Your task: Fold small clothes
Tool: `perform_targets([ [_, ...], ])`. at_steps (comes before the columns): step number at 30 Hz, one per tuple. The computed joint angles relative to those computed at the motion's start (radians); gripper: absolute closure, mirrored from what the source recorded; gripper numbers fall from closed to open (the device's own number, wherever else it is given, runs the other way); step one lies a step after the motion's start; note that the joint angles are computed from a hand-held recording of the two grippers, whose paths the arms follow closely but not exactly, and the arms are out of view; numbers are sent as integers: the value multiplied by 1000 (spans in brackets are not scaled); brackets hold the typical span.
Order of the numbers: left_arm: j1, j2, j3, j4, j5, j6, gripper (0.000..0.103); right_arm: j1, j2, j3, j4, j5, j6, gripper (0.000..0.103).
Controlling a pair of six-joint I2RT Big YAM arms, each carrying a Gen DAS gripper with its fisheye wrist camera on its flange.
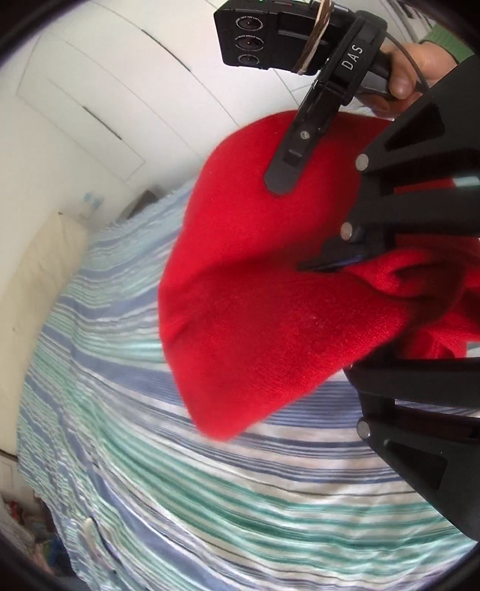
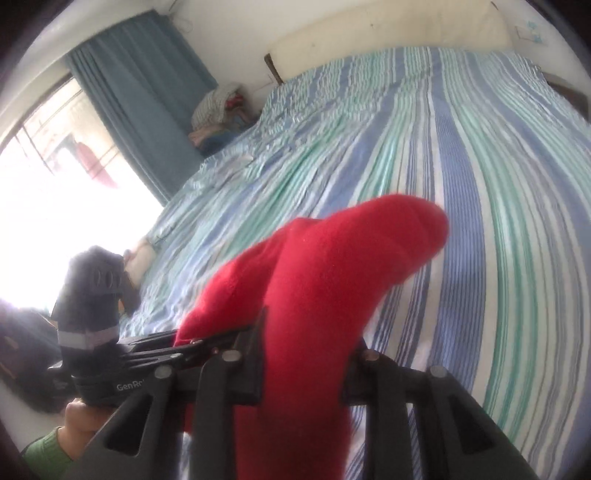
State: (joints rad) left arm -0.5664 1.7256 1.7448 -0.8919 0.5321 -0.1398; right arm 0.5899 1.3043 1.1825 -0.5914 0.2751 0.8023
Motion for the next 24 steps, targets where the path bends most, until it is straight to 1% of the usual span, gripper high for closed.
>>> perform_targets([
  [3,-9,2,67,-48,29,6,75,-14,-61,55,-48,26,-57,75],
  [4,-18,3,64,-58,22,11,67,-18,-75,65,-63,23,-59,74],
  [5,-28,-1,44,-60,-8,15,51,-26,-83,69,-73,11,-52,73],
  [6,-40,-16,-3,-46,-56,13,39,-34,-84,70,-83,-9,-40,65],
  [7,-53,-42,-72,-19,-126,7,18,-38,-91,54,-102,-22,-21,55],
  [8,-66,-70,-148,23,-209,6,13,-34,-112,14,-126,-28,-1,45],
  [9,-79,-110,-238,63,-284,18,13,-22,-123,-18,-166,-16,23,18],
  [10,-91,-145,-315,86,-345,34,13,3,-132,-47,-221,25,57,7],
  [12,-115,-237,-467,133,-430,48,13,92,-169,-120,-341,134,153,7],
  [14,-148,-321,-567,163,-515,43,11,202,-191,-181,-456,208,292,7],
  [16,-192,-375,-600,153,-642,31,7,317,-194,-213,-566,262,464,7],
  [17,-212,-404,-610,149,-693,24,6,370,-194,-217,-612,277,541,7],
  [18,-228,-433,-616,145,-726,19,5,418,-191,-211,-662,296,612,6],
  [19,-241,-463,-622,145,-744,15,4,467,-181,-193,-716,319,678,4],
  [21,-259,-508,-623,139,-762,12,4,542,-161,-143,-824,364,766,1],
  [23,-282,-538,-613,115,-819,6,2,612,-132,-78,-939,400,852,1],
  [24,-296,-550,-612,108,-857,3,2,632,-123,-47,-979,413,875,1],
])
